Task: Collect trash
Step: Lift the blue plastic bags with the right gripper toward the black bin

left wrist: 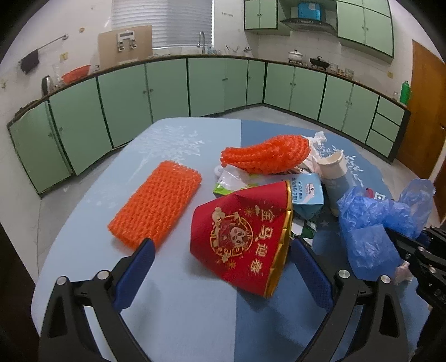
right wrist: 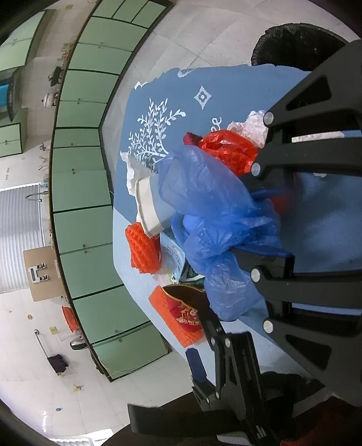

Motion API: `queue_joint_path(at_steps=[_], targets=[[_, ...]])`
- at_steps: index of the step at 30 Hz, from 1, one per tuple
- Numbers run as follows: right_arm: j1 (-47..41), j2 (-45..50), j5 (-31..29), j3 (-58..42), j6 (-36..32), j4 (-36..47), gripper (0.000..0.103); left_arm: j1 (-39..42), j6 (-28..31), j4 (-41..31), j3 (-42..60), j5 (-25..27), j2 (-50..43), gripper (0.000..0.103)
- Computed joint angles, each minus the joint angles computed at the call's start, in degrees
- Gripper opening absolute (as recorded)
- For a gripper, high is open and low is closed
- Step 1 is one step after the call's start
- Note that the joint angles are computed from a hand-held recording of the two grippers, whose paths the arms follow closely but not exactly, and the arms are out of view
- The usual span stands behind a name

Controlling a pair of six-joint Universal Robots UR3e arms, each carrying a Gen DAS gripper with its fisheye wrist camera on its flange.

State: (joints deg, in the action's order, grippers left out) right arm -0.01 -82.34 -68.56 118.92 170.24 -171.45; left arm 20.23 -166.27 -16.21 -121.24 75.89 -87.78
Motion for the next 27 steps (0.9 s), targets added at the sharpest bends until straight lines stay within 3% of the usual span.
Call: queue_joint_path(at_steps=[8,11,27], targets=[[-0.10,0.94,0.29,-1.67,0.10,0.98,0.027,-0.83,-0.84,-0.88,3.26,-0.78,-4.21,0.093],[-0.10,0.59,0.27,-1.56,-0.01,0.90,0.027,-0.50,-0.65,-2.29,3.53,-1.74,-3.89,0.070],[-1.26,-8.70,3.23,2.49,-0.33,0.93,0.026,4.35,0.40,-9.70,-0.86,-8.28,12.59,0.065]])
